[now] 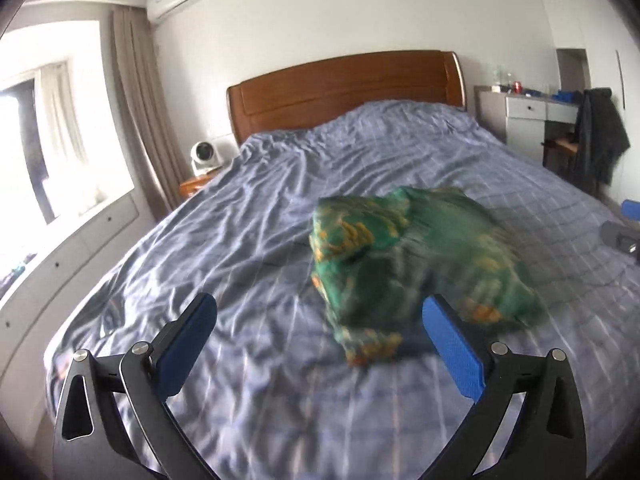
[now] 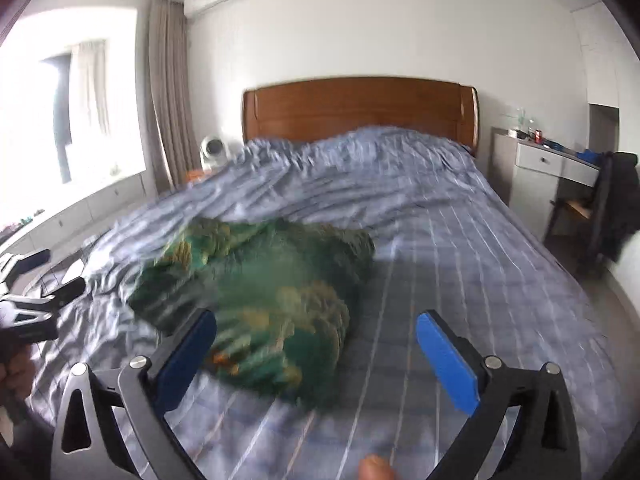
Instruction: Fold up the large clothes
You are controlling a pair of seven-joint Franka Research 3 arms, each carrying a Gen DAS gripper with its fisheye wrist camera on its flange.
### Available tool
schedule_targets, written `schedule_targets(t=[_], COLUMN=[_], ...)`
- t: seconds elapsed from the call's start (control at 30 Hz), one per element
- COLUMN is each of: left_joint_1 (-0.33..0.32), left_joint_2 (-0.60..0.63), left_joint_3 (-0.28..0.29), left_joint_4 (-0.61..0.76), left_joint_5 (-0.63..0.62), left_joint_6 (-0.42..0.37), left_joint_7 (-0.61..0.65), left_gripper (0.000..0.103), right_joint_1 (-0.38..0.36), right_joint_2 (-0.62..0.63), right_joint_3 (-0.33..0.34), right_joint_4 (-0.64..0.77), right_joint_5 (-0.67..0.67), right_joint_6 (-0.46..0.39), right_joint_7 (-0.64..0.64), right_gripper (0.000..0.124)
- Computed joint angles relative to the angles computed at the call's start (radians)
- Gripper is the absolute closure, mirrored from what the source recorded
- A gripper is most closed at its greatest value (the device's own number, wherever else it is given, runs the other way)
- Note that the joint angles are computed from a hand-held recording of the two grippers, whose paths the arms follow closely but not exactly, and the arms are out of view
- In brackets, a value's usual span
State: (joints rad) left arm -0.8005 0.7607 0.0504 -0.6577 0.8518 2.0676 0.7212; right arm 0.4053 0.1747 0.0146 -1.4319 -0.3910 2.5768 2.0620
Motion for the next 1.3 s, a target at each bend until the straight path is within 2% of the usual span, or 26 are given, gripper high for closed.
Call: schedule_targets(t=[0.1, 0.27, 0.43, 0.53, 0.7, 0.87, 1.07, 1.3], left_joint_1=[-0.006, -0.009, -0.007, -0.027, -0.053, -0.016, -0.02, -0.038], left_joint_2=[-0.056, -0.073, -0.122, -0.14, -0.196, -0.304, -0.291, -0.269], left_joint_3=[-0.042, -0.08, -0.095, -0.095, -0.108, -0.172, -0.202, -0.193], left_joint_4=[-0.07, -0.034, -0.056, -0.061, -0.137, -0.311, -0.285, -0.242], left_joint_5=[-0.031, -0.086, -0.127, -0.119, -0.08, -0.085, -0.059, -0.055], left_joint_6=[-0.025, -0.051, -0.014, -0.044, -0.137, -0.102, -0.139, -0.174], left_joint_7=[0.035, 0.055, -0.016, -0.043, -0.086, -0.156, -0.14, -0.129], left_gripper=[0.0, 0.0, 0.0, 0.0, 0.0, 0.0, 0.0, 0.0], right_joint_1=[0.01, 0.011, 0.002, 0.0, 0.005, 0.016, 0.018, 0.01], right_joint_2=[-0.068, -0.155, -0.204, -0.221, -0.25, -0.264, -0.272, -0.296], right_joint_3=[0.013, 0.066, 0.112, 0.137, 0.166, 0.188, 0.197, 0.209], right_joint_4=[-0.071, -0.124, -0.119, -0.107, -0.105, -0.103, -0.104, -0.114], right_joint_5=[-0.006, -0.053, -0.066, -0.104, -0.095, -0.073, -0.069, -0.124], right_joint_6=[-0.045, -0.113, -0.163, -0.205, -0.279, -0.334, -0.364, -0.421], right_joint_7=[0.025, 0.053, 0.036, 0.055, 0.076, 0.066, 0.073, 0.123], right_gripper=[0.022, 0.022, 0.022, 0.022, 0.022, 0.022, 0.022, 0.022])
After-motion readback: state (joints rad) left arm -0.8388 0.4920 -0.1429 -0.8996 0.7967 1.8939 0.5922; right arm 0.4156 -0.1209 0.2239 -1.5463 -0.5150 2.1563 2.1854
